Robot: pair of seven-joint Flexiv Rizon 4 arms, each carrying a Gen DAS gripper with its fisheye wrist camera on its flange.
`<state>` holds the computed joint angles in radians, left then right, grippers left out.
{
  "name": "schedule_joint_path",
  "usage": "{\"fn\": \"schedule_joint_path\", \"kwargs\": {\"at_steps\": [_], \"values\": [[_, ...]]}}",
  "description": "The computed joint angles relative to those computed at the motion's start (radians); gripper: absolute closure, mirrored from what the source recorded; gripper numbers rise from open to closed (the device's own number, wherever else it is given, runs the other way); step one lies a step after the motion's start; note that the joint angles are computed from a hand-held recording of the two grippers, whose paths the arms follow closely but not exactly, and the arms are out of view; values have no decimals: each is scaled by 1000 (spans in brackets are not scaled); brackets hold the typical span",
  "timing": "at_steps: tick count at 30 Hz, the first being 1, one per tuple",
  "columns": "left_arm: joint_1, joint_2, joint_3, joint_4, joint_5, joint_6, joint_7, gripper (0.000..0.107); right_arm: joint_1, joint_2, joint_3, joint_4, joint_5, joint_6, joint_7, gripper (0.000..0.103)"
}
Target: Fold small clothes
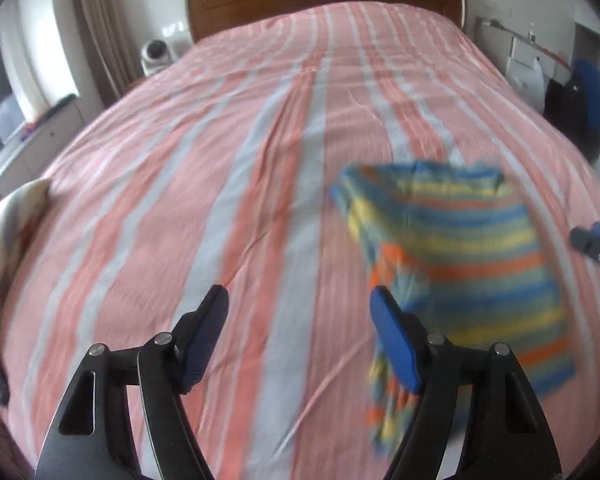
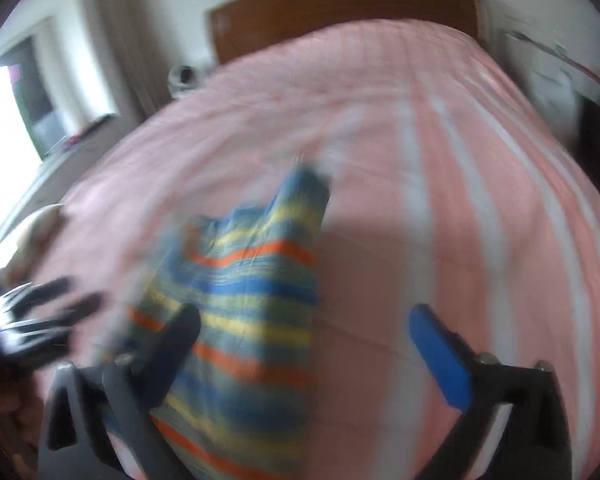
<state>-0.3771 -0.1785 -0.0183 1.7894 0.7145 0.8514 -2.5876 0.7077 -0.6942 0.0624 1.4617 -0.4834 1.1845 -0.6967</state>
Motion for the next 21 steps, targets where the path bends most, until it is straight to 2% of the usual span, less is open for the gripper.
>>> {"fn": "schedule_joint_path", "kwargs": {"at_steps": [1,3,4,7,11,12,15,21], "values": [[-34,30,-1,15,49,-45,-46,28,0,32,-16,56,-8,6,14,1],[-81,74,-31,20,129,-159,-115,9,13,108,-53,172,-58,18,52,1],[-102,94,-56,15,167,-222,-144,6,20,157,-66,239,-98,37,67,1],[-134,140,-124,-8,245,-347,-172,4,36,266,-78,357,-225,66,122,1],[-172,158,-209,-73,275,-537,-207,4,38,409,-47,462,-359,68,218,1],[-182,168,-220,-75,275,-548,-215,4,39,445,-35,484,-390,63,251,1],[-176,196,-221,-61,204,-481,-194,4,27,523,1,540,-482,57,335,1],[-168,238,-255,-35,157,-472,-243,4,-16,578,114,570,-479,-38,338,0]]}}
